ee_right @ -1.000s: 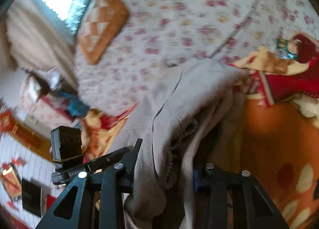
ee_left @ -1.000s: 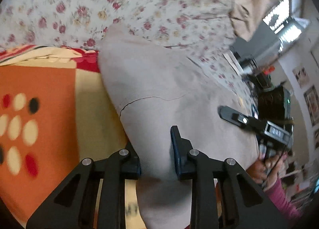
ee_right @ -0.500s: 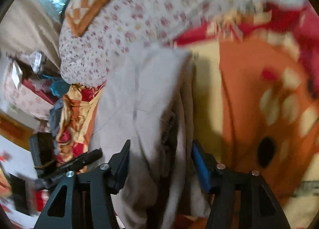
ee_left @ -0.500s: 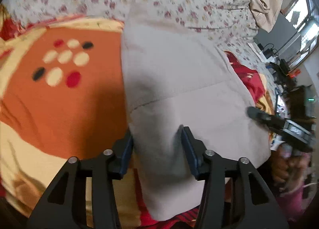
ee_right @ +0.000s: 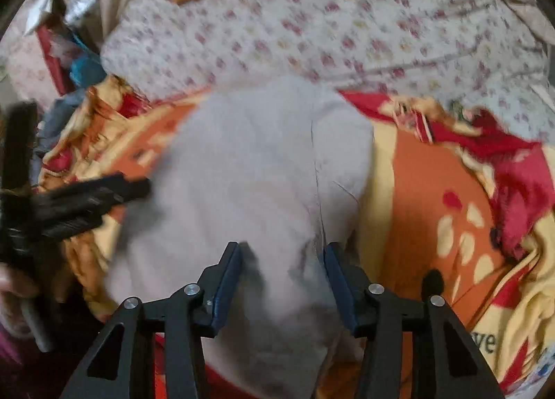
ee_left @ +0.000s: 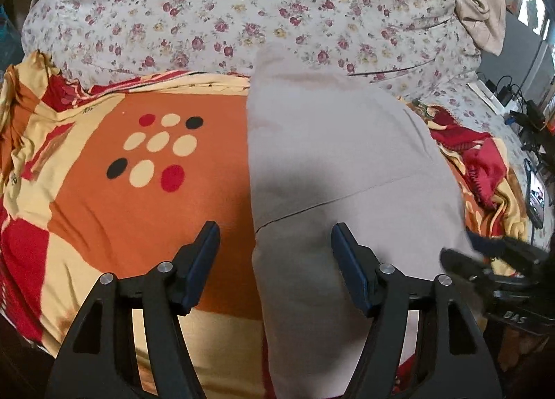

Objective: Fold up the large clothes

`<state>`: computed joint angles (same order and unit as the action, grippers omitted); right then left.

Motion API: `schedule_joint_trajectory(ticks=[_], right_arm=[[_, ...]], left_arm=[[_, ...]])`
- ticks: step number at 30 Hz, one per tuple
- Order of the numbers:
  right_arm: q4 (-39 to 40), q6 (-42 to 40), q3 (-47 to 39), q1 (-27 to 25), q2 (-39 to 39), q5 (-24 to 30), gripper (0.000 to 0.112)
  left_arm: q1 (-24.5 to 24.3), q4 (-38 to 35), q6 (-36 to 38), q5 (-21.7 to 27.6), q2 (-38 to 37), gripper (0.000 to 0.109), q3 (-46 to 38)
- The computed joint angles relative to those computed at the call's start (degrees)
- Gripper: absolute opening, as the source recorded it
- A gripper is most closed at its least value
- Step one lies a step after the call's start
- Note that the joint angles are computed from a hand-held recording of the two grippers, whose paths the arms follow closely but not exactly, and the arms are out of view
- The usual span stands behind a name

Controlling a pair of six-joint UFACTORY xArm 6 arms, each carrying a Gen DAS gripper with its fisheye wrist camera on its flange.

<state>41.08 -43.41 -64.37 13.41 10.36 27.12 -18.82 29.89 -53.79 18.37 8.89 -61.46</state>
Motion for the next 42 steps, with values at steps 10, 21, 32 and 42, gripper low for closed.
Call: schedule_joint_trajectory(ticks=[10,21,32,42], right_arm=[[10.32,-2.94,4.12,-2.40,-5.18,1.88,0.050],[-1.56,9.59,10.84,3.07,-11.50,-13.59,0.079],[-9.22,16.88,11.32,4.05,-11.19,-15.97,0.083],[-10.95,18.82,10.60,4.16,-9.84,-15.71,0.083]], left_arm=[[-1.78,14.15,-13.03,3.27,-1.96,0.067,0.32],[-3.93,21.39,-20.65,5.51,-6.22,0.067,2.59],[-5.30,24.75,-24.19,7.66,-6.65,0.067,2.52],[-5.02,24.59,-24.18,7.66,-6.07,0.067,2.36]])
